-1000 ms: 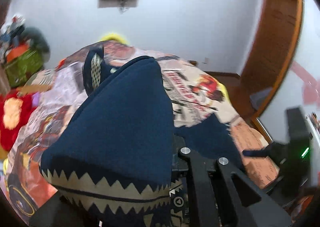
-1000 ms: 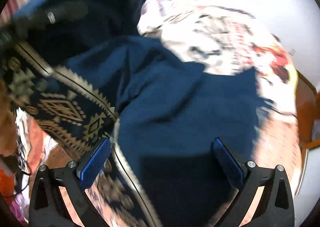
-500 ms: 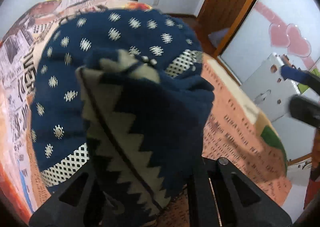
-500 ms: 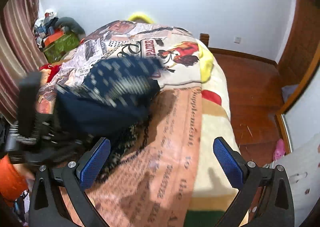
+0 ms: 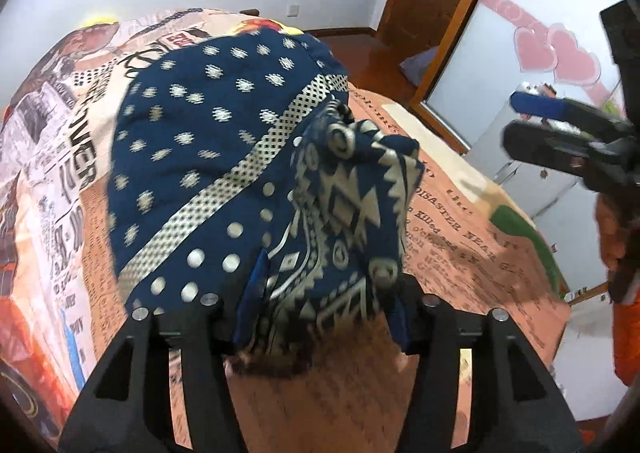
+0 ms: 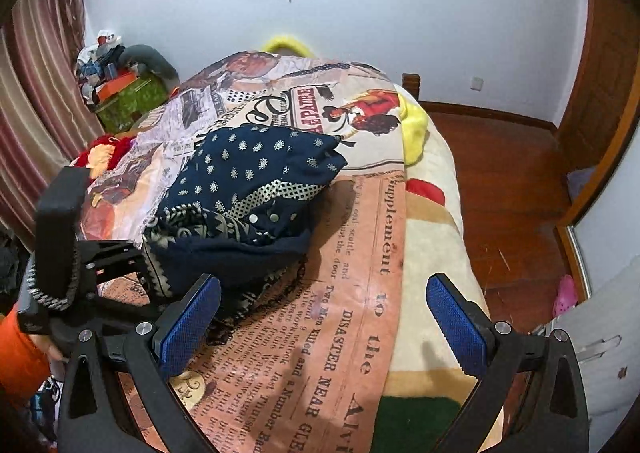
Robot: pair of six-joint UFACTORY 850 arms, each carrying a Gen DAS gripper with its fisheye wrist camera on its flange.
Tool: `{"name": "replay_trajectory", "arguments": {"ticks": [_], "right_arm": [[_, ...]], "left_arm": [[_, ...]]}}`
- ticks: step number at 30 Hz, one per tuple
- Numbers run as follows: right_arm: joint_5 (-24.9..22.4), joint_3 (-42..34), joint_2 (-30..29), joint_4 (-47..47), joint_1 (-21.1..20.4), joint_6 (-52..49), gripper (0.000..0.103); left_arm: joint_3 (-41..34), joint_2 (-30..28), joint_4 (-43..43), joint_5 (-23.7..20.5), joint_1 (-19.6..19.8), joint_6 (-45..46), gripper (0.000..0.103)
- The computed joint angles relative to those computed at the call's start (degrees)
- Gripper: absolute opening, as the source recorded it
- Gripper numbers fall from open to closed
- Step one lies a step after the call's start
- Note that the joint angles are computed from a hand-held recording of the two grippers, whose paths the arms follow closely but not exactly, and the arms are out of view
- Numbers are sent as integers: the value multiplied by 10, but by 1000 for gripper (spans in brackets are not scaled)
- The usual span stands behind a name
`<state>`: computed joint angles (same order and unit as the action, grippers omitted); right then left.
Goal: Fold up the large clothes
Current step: 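Fold the bundle over once more with both grippers and release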
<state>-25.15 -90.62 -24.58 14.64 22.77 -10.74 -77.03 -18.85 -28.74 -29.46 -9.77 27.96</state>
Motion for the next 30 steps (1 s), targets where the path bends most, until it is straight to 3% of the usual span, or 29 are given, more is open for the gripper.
{"name": "replay_trajectory", "arguments": {"ticks": [9, 14, 18, 24, 30], "right_arm": [[8, -40, -27, 10, 14, -10, 103], [-9, -111, -74, 23, 23, -11, 103], [-47, -181, -125, 36, 28, -10, 103], [-170, -319, -242, 79, 18, 20, 103], [-267, -402, -323, 151, -7, 58, 103]], "left_arm": [[42, 77, -5, 28, 42, -13, 67], [26, 72, -25, 54, 77, 9, 78], [3, 46, 8, 59, 97, -31, 79], [-61, -37, -22, -17, 128, -54, 79], [-115, -116, -148, -124, 154, -11, 79]]}}
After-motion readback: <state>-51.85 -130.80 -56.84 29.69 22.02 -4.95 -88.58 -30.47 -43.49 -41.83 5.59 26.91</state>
